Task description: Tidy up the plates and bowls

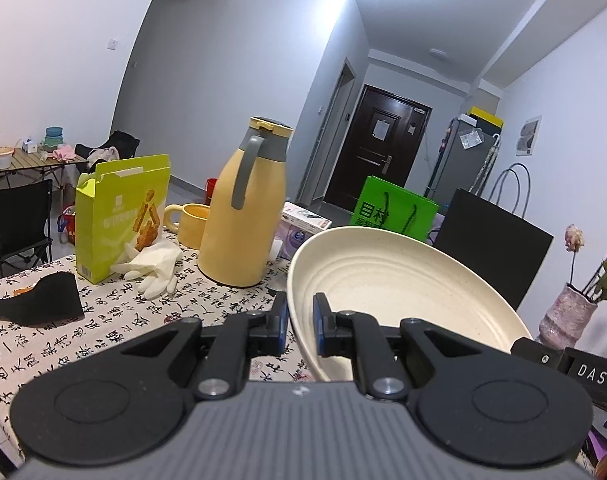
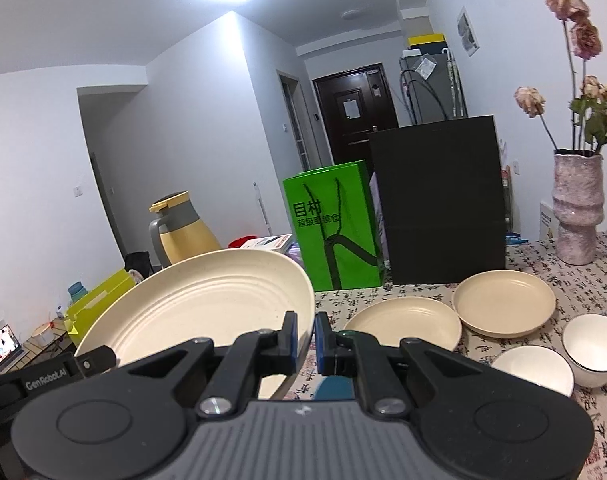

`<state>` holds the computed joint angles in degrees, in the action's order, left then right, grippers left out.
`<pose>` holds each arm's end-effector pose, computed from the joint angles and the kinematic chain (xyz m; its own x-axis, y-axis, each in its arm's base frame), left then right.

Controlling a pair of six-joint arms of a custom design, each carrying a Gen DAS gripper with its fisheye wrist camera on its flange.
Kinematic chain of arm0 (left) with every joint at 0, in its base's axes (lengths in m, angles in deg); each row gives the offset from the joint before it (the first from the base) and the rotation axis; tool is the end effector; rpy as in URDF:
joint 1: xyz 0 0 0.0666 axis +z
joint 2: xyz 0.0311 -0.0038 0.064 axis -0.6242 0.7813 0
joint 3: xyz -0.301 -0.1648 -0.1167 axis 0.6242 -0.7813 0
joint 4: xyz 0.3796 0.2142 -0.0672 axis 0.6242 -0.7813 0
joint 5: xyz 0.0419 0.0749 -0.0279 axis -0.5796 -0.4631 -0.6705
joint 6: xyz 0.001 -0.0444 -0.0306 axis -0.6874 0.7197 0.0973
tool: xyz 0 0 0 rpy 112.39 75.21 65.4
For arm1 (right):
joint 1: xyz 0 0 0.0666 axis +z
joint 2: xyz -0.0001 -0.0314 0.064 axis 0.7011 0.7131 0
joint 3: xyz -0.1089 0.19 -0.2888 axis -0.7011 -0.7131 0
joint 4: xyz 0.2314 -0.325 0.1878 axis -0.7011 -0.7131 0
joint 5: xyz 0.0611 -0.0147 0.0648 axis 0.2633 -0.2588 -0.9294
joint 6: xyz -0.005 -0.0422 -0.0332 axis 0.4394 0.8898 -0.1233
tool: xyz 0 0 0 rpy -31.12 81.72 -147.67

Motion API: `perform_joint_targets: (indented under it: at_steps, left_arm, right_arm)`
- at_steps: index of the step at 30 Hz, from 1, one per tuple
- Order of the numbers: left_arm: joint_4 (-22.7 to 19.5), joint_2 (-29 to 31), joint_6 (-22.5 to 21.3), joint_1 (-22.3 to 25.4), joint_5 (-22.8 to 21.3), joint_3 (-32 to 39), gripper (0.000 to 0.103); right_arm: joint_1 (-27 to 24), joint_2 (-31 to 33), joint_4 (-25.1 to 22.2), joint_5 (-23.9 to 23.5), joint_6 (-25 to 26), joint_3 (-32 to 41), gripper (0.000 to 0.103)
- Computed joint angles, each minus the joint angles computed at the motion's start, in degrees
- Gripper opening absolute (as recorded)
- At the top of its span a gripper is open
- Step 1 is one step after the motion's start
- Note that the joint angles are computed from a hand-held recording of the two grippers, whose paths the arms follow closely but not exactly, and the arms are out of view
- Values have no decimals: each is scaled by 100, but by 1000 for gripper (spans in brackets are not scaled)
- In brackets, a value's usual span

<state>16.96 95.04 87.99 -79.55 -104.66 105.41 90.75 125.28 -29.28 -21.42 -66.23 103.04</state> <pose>0.3642 -0.2986 0.4511 -0.3894 -0.2116 -0.8964 0.1844 0.9356 -0.3010 0.3152 0.2895 0.4461 -0.2715 0.3430 -0.8992 0.2128 0.9326 0.2915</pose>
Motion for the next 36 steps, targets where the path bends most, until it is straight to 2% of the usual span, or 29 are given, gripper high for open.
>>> perform_joint_targets:
  at_steps: [16,36]
  left_arm:
    - [94,-171,-140,-626,-333,-181,13]
    - [287,-11,-446,-1275,-627,-187,13]
  right_arm:
    - [337,-862,-305,620,-467,-688,9]
    - [589,-1735,-977,1165,-1334,-1395,9]
